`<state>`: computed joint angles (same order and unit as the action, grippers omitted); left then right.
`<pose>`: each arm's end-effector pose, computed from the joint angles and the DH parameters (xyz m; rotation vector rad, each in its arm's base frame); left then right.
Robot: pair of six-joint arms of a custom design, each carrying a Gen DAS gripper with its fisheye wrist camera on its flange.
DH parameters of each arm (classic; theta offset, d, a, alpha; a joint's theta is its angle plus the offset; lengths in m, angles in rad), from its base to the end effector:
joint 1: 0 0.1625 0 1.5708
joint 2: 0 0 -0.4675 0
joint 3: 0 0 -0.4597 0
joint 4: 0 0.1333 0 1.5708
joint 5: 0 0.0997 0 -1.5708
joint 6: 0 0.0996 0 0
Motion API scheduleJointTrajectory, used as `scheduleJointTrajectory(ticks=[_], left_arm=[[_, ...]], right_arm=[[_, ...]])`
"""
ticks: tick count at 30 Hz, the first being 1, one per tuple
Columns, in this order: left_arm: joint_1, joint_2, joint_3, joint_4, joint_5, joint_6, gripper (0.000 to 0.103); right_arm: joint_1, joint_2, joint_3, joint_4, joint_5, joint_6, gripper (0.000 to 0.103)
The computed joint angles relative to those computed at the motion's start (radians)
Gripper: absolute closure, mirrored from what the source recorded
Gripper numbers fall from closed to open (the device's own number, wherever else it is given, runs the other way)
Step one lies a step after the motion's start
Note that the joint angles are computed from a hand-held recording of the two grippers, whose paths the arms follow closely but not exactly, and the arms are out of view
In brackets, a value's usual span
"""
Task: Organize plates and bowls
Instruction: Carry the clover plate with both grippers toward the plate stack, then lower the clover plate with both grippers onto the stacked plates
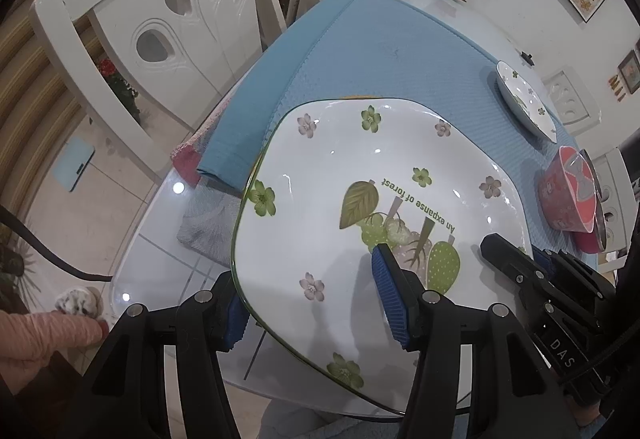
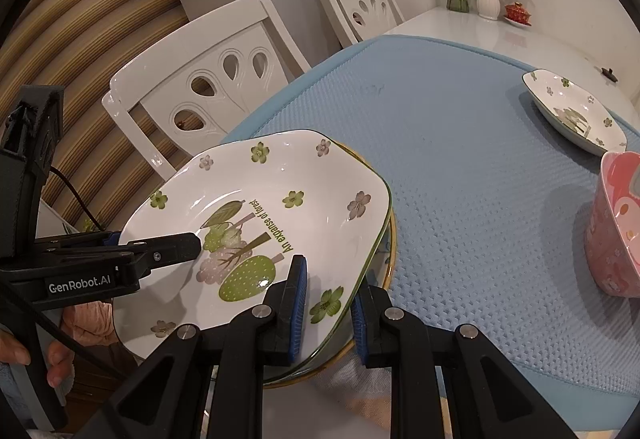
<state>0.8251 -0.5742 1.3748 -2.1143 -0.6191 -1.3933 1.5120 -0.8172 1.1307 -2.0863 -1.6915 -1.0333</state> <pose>-0.3814 -0.7290 0.0052 -0.5914 2.2477 -0.9040 0.0697 -0.8803 0.2848 1.3558 -2.5971 0.1618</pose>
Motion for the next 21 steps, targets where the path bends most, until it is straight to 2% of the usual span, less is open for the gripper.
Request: scheduleJointTrajectory(ticks=[21], left_arm=[[0.008, 0.018, -0.031, 0.026, -0.024, 0.029, 0.047]], right_arm=[[0.000, 0.015, -0.022, 0.024, -0.023, 0.021, 0.084]])
